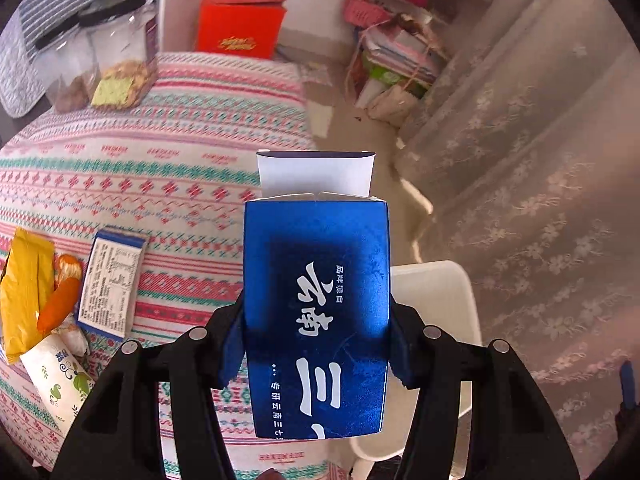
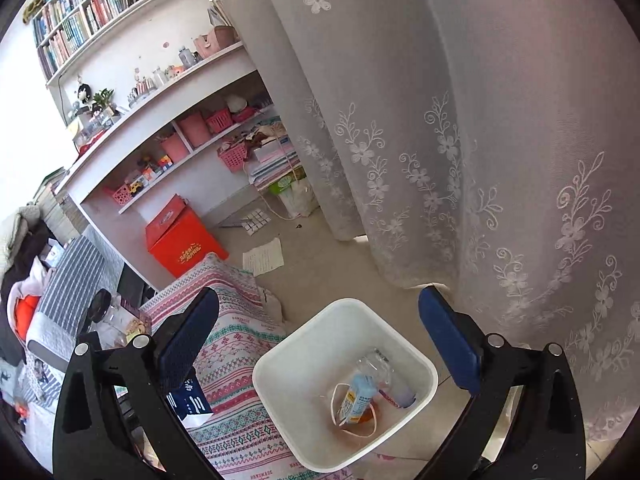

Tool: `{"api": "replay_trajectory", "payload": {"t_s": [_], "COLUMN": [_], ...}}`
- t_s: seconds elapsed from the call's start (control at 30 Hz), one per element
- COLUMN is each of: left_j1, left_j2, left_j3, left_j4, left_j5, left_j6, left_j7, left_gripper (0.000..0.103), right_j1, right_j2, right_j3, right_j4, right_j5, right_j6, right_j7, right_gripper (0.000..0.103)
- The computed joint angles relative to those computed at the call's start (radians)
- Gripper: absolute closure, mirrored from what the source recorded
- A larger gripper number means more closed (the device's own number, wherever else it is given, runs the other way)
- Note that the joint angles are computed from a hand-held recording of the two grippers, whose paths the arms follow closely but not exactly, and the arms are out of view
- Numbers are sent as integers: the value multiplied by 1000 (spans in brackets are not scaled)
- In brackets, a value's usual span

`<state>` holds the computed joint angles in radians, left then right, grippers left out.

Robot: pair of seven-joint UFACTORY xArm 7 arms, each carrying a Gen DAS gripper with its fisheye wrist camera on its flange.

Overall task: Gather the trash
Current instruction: 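Carry the blue box over the bin and release it with the left tool, then grasp the white tissue with the left tool and lift it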

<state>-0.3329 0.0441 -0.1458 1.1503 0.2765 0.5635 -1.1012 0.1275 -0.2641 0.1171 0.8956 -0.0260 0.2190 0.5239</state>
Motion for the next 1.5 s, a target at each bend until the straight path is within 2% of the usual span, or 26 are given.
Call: {"api": "replay_trajectory", "payload": {"t_s": [0.07, 0.17, 0.23, 0.33, 0.37, 0.43, 0.53, 0.63, 0.7, 0.77, 0.83, 0.93, 1.07, 1.2, 1.3, 1.5], "left_j1": [-12, -37, -57, -68, -73, -94, -104, -82, -60, -28, 6, 58, 119, 188, 233, 321], "left_j2": [31, 66, 91, 142, 159, 180, 147, 59, -23, -103, -183, -296, -425, -554, -631, -720], "left_j3": [-7, -9, -9, -24, -26, -12, 8, 21, 22, 14, 3, -11, -2, 28, 63, 113], "left_j4": [56, 125, 169, 231, 255, 296, 274, 191, 109, 35, -42, -137, -237, -360, -451, -617], "left_j5": [29, 66, 79, -5, -25, -26, -30, -35, -1, 30, 24, 5, -54, -108, -162, -257], "left_j6": [-41, -82, -85, -93, -81, -45, -24, 19, 45, 81, 111, 205, 351, 420, 443, 376], "left_j7": [19, 62, 96, 223, 264, 294, 285, 261, 234, 207, 199, 193, 223, 233, 244, 226], "left_gripper": [47, 46, 46, 44, 37, 24, 23, 23, 23, 22, 21, 21, 21, 21, 21, 21], "right_j1": [-48, -224, -303, -327, -321, -294, -239, -167, -111, -78, -31, 66, 142, 215, 272, 349], "right_j2": [-12, -42, -66, -86, -86, -78, -58, -37, -15, 12, 46, 101, 161, 217, 260, 330], "right_j3": [36, 175, 230, 233, 225, 202, 170, 144, 132, 149, 156, 141, 160, 170, 158, 134], "right_j4": [-13, -22, -29, -43, -45, -41, -32, -18, 3, 30, 61, 106, 164, 223, 267, 331], "right_j5": [-55, -276, -383, -440, -442, -433, -407, -366, -337, -344, -345, -292, -352, -457, -461, -353], "right_j6": [-22, -32, -35, -56, -61, -56, -52, -38, -16, 14, 40, 77, 131, 175, 202, 228], "right_j7": [57, 266, 381, 458, 463, 450, 412, 355, 302, 279, 249, 164, 148, 176, 151, 25], "right_gripper": [7, 7, 7, 7, 7, 7, 7, 7, 7, 7, 7, 7, 7, 7, 7, 7]}}
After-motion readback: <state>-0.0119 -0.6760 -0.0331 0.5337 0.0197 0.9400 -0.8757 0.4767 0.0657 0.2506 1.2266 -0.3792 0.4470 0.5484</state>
